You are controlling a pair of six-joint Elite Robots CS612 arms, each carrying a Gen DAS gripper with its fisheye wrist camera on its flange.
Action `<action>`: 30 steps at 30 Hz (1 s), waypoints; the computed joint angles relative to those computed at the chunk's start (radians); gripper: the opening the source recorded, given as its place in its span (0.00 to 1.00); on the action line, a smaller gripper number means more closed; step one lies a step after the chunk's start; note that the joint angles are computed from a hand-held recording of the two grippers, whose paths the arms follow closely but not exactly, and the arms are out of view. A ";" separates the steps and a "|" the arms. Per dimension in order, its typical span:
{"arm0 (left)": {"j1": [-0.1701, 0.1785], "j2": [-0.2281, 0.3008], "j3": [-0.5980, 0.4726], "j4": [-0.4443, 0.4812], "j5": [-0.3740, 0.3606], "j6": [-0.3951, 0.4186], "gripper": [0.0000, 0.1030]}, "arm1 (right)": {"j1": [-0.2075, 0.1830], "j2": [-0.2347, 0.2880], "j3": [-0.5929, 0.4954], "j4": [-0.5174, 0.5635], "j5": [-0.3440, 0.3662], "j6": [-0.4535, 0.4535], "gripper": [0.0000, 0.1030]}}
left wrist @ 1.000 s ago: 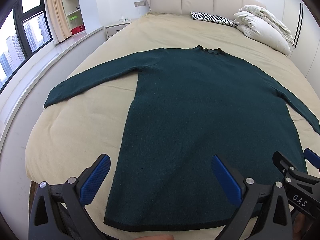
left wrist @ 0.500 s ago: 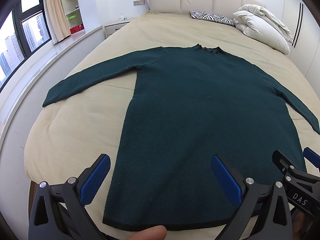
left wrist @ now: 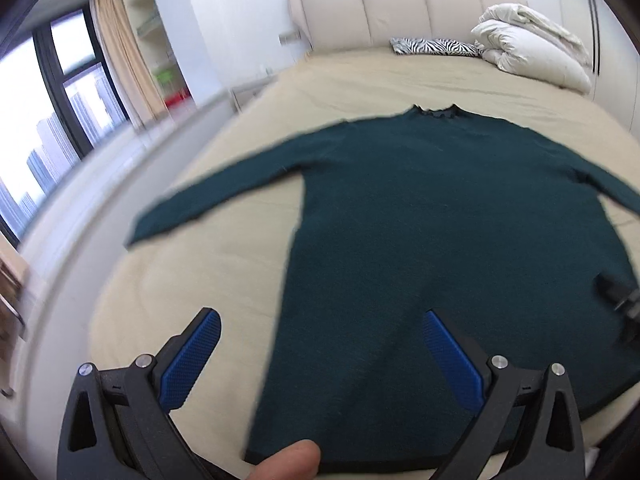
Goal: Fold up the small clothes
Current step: 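Grasp the sweater sleeve with the right tool and lift it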
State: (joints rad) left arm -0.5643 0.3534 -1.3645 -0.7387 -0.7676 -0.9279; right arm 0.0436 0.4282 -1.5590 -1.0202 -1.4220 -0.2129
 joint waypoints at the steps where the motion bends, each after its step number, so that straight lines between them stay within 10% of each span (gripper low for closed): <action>1: -0.010 -0.003 0.014 0.048 0.076 -0.005 1.00 | -0.016 -0.004 0.008 -0.005 0.035 0.016 1.00; 9: -0.040 0.004 0.072 0.245 0.569 -0.020 1.00 | -0.188 -0.016 0.104 -0.128 0.254 0.330 1.00; 13: -0.024 0.026 0.075 -0.101 0.623 0.253 1.00 | -0.286 -0.002 0.169 -0.222 0.381 0.573 1.00; 17: 0.006 0.001 0.120 -0.454 0.401 0.483 1.00 | -0.355 0.014 0.237 -0.377 0.478 0.785 1.00; 22: 0.046 -0.068 0.213 -0.387 0.165 0.322 1.00 | -0.398 0.007 0.347 -0.520 0.543 0.940 0.91; 30: 0.143 -0.099 0.310 -0.560 -0.325 0.123 1.00 | -0.410 -0.059 0.546 -0.708 0.497 1.027 0.78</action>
State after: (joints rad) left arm -0.4213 0.2540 -1.0544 -1.2991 -1.0922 -0.8046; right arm -0.3662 0.3695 -1.0125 -1.7280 -0.9246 0.8143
